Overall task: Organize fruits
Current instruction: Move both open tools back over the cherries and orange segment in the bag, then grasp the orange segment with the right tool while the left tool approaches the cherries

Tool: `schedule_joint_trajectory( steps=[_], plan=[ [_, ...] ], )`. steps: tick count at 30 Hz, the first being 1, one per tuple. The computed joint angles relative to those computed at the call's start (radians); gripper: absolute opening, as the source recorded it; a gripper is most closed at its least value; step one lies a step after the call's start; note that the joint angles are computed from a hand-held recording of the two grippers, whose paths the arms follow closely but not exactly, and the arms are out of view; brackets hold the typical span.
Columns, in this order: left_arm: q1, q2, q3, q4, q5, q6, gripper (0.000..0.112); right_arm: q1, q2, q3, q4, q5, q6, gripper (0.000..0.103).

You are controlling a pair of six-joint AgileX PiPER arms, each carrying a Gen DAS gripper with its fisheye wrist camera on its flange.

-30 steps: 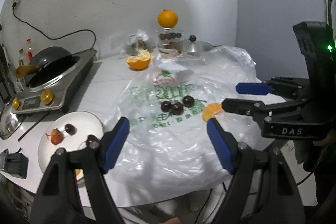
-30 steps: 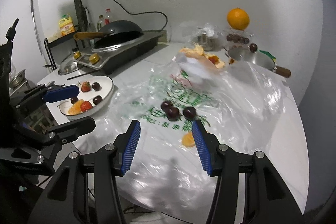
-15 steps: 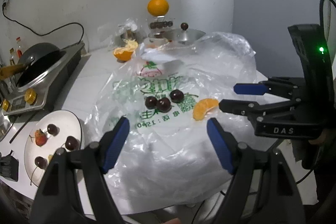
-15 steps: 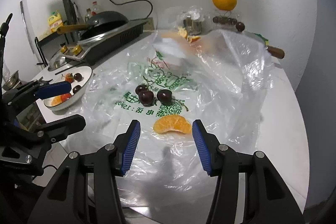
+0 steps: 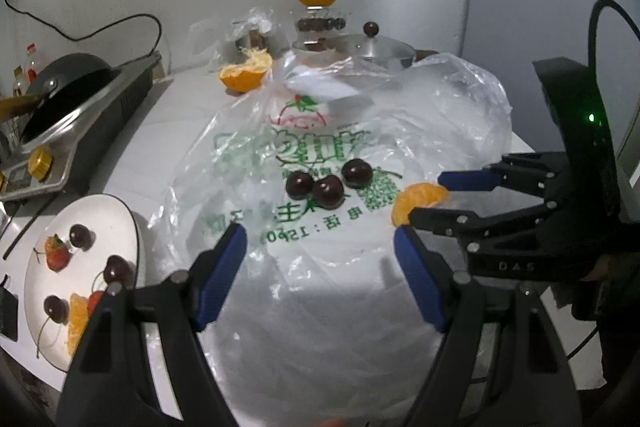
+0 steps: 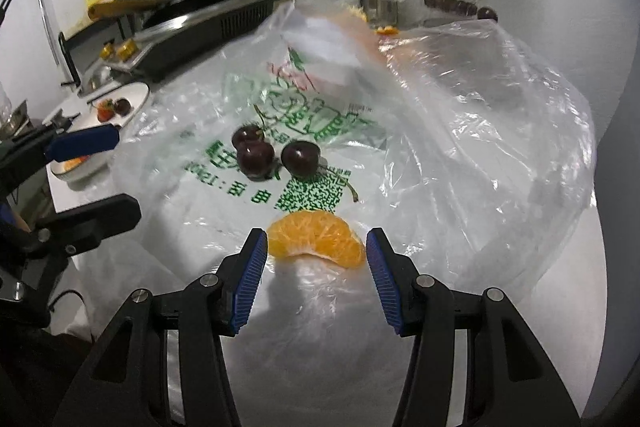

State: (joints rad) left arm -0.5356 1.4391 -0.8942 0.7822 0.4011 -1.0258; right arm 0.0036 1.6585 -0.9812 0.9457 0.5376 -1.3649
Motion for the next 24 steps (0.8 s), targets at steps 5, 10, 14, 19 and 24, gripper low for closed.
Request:
schedule_joint_trajectory(
  steps=[5,10,14,19,24],
  plan=[
    [0.029,0.025,-0.001,-0.035,-0.037,0.031,0.077,0.024,0.03,-0.037,-0.042,0.008,0.028,0.068],
    [0.056,0.029,0.008,-0.068,-0.058,0.066,0.077,0.066,0.057,-0.057,-0.104,-0.023,0.088,0.068],
    [0.071,0.022,0.016,-0.081,-0.067,0.079,0.077,0.087,0.058,-0.055,-0.134,-0.057,0.115,0.069],
    [0.073,0.005,0.03,-0.072,-0.069,0.074,0.077,0.077,0.049,-0.046,-0.134,-0.055,0.128,0.067],
    [0.06,-0.011,0.035,-0.048,-0.057,0.052,0.077,0.058,0.028,-0.021,-0.096,-0.056,0.088,0.058]
  ],
)
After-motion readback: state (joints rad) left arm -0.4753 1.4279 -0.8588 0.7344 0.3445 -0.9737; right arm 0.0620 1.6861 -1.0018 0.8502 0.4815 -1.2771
